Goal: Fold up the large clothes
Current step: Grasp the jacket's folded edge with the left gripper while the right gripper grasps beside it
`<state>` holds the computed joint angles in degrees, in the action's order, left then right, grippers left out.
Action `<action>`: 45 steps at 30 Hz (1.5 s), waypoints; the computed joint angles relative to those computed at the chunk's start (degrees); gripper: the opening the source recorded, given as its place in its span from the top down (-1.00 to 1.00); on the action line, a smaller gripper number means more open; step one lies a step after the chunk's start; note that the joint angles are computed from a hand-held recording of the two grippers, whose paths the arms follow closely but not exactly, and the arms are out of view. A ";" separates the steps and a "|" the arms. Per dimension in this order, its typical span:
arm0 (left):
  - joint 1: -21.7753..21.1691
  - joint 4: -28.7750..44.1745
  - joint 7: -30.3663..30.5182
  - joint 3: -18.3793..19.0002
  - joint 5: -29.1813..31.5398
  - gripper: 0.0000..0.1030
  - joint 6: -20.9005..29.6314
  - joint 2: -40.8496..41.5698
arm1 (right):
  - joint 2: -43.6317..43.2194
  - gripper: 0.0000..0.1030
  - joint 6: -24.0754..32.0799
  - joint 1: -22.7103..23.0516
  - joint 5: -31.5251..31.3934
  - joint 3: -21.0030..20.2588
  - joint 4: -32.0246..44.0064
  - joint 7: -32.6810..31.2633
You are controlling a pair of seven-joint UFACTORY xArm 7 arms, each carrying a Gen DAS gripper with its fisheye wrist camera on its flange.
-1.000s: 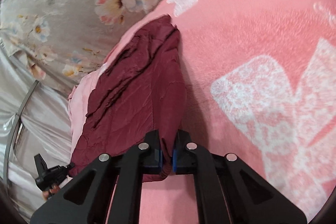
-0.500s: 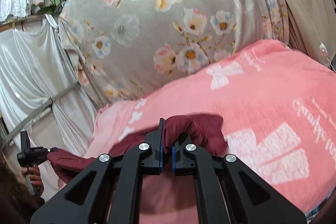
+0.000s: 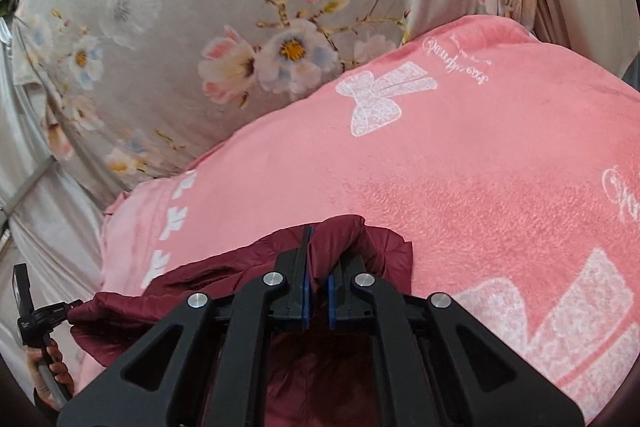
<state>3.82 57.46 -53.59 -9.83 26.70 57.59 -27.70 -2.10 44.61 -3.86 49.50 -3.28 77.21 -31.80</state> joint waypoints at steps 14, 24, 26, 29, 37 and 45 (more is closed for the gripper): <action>0.67 -1.67 -1.01 0.19 0.32 0.14 -8.85 -0.02 | -4.05 0.09 -11.95 3.83 -0.51 1.81 -4.94 -3.20; -8.71 4.08 5.44 -1.94 -5.76 0.13 -11.94 12.96 | -1.40 0.09 -3.07 10.84 -12.47 5.43 -5.22 -2.68; -10.34 5.14 6.13 -1.23 -7.17 0.13 -12.69 15.54 | 0.53 0.11 -1.74 11.47 -15.01 6.14 -3.41 -1.28; -12.22 6.30 7.46 -0.04 -9.22 0.13 -13.53 18.46 | 3.82 0.85 0.80 11.70 -17.66 6.86 -0.30 0.17; -13.38 10.72 5.92 2.01 -6.66 0.13 -13.25 22.51 | 5.84 1.00 -3.46 11.24 -15.20 8.21 3.58 0.06; -13.68 16.02 4.24 4.35 -4.41 0.13 -13.53 29.77 | 14.05 1.00 -4.56 12.16 -23.06 9.89 9.09 6.47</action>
<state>-9.86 73.48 -49.35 -5.48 22.29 44.06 2.07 11.95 40.05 8.30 26.45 6.61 86.30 -25.33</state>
